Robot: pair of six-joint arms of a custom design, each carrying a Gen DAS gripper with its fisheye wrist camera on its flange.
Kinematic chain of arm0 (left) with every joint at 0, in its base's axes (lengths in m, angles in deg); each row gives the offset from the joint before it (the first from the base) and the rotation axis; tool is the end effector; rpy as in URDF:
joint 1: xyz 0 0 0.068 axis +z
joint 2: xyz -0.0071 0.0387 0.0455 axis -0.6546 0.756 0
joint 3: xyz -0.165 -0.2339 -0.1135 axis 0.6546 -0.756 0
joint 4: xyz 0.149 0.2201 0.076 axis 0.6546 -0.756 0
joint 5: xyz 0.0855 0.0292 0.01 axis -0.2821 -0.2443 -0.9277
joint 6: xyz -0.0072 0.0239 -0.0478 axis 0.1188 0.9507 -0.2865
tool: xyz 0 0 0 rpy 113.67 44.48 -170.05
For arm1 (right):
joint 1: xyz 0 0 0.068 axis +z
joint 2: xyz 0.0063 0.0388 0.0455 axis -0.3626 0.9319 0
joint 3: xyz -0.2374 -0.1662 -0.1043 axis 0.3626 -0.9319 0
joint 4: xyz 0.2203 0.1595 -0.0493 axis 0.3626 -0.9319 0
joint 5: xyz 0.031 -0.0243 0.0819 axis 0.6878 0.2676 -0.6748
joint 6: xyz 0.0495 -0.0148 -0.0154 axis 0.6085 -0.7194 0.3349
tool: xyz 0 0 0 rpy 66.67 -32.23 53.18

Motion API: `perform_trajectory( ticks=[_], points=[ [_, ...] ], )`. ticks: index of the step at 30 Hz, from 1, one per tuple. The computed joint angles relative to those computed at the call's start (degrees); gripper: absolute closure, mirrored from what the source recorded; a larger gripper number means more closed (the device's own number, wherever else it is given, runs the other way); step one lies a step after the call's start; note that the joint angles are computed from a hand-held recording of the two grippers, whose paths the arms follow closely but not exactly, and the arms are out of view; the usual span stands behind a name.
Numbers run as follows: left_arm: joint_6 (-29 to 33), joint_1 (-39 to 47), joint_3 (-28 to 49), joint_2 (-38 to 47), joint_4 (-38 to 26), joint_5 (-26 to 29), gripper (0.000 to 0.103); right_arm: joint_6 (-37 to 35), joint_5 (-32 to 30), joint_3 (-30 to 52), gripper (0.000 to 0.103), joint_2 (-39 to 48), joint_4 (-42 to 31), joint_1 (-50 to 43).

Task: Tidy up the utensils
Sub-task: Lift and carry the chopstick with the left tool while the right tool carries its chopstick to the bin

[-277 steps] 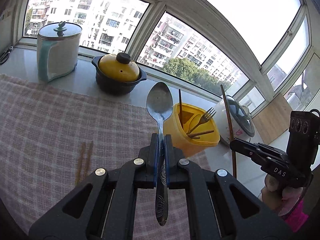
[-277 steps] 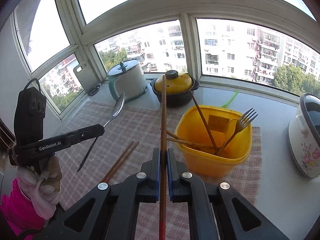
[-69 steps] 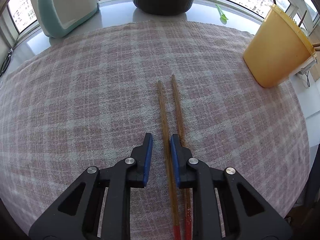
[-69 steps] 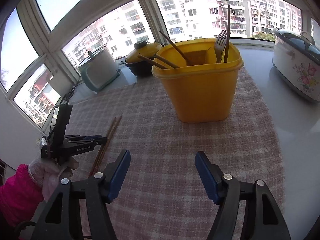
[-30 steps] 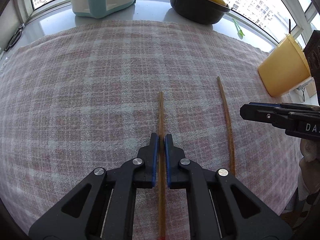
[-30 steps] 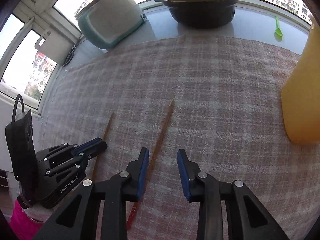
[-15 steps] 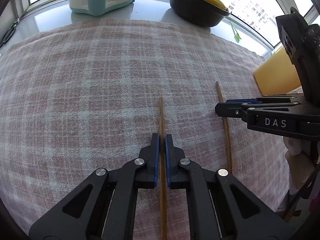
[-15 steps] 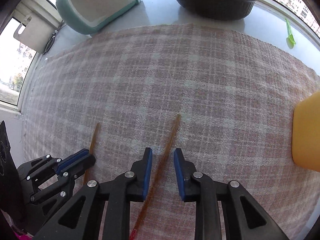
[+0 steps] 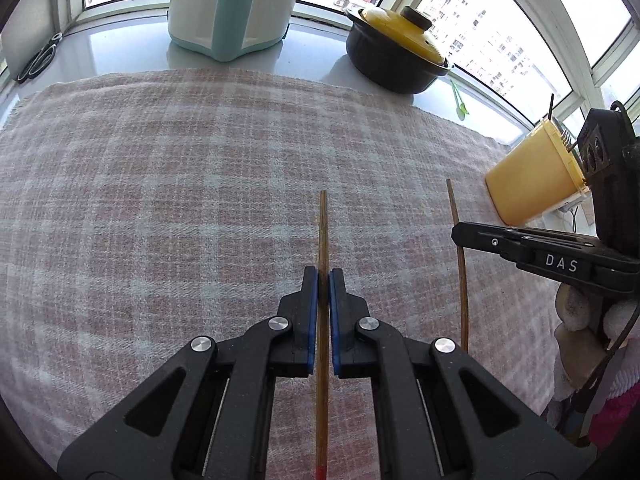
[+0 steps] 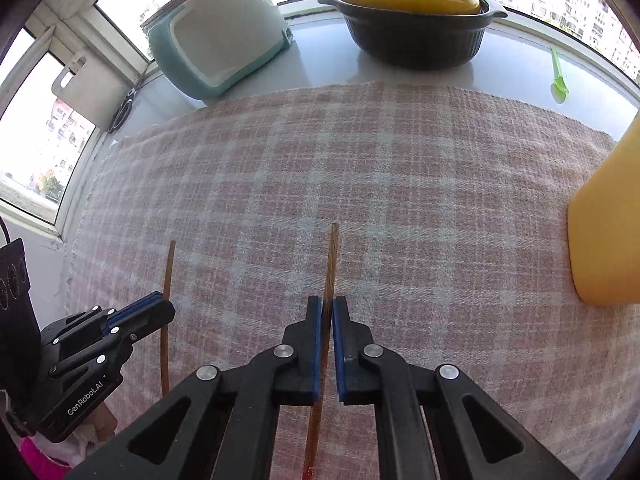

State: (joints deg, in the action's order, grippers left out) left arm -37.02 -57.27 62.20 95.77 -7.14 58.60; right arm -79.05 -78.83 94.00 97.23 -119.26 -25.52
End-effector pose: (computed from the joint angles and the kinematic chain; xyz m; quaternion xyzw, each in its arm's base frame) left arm 0.2274 -0.0787 0.2271 0.1045 0.9537 -0.2047 0.1940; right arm 0.2400 -0.0082 0.2373 0.0284 0.9817 0.1329 0.1335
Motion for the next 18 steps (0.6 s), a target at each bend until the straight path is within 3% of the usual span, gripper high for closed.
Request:
perform_trajectory(
  ticks=[6,13,18],
  points=[
    [-1.61,-0.97,0.09,-6.06,-1.75,0.36,0.100,-3.51,-3.25,-0.28,0.100,-11.20,-4.31,-4.18],
    [-9.04,-9.51,-0.09,-11.75,-1.00,-7.45,0.100,-10.84,-8.43,2.74,0.101,-20.19,-13.53,-11.25],
    [-15.99,-15.67,0.30,-15.31,-1.32,-13.03,0.100,-22.67,-13.08,5.21,0.101,-24.50,-20.25,-19.87]
  ],
)
